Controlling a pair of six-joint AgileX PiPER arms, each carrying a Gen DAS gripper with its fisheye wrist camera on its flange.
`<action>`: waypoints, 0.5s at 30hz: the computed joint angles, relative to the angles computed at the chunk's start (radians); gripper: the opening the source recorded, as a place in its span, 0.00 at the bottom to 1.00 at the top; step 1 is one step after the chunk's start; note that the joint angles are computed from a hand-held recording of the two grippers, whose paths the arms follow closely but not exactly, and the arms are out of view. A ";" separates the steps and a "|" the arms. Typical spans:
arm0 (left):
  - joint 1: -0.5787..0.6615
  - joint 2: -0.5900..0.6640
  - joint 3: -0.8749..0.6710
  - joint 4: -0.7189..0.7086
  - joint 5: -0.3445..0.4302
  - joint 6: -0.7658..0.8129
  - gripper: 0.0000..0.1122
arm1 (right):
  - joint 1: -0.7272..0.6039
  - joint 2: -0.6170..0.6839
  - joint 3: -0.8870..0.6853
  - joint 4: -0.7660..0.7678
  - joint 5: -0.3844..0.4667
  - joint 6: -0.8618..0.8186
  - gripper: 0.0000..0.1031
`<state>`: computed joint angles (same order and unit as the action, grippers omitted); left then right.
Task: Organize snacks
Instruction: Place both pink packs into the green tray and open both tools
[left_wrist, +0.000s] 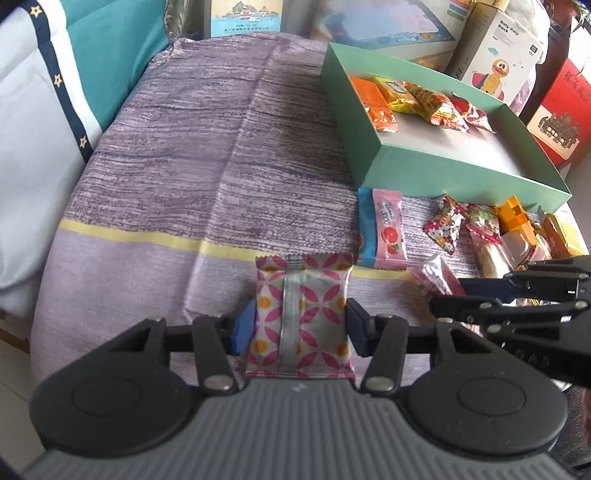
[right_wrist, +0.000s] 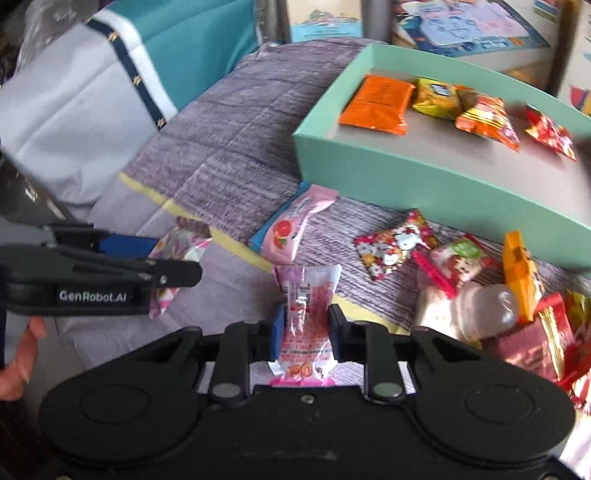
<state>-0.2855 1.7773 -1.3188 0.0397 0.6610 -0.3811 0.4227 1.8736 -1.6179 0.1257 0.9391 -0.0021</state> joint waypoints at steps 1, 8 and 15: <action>-0.002 -0.003 -0.003 0.000 0.002 -0.003 0.45 | -0.014 -0.008 0.003 0.023 -0.001 -0.004 0.23; -0.023 0.014 -0.138 -0.011 0.058 0.041 0.45 | -0.121 -0.033 -0.076 0.136 0.019 -0.012 0.23; -0.065 0.191 -0.543 0.026 0.183 0.072 0.45 | -0.232 0.085 -0.328 0.189 0.067 0.048 0.23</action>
<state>-0.3507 1.9685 -1.8618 0.0659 0.8444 -0.3091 0.1903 1.9582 -1.9461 0.3142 1.0058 0.0459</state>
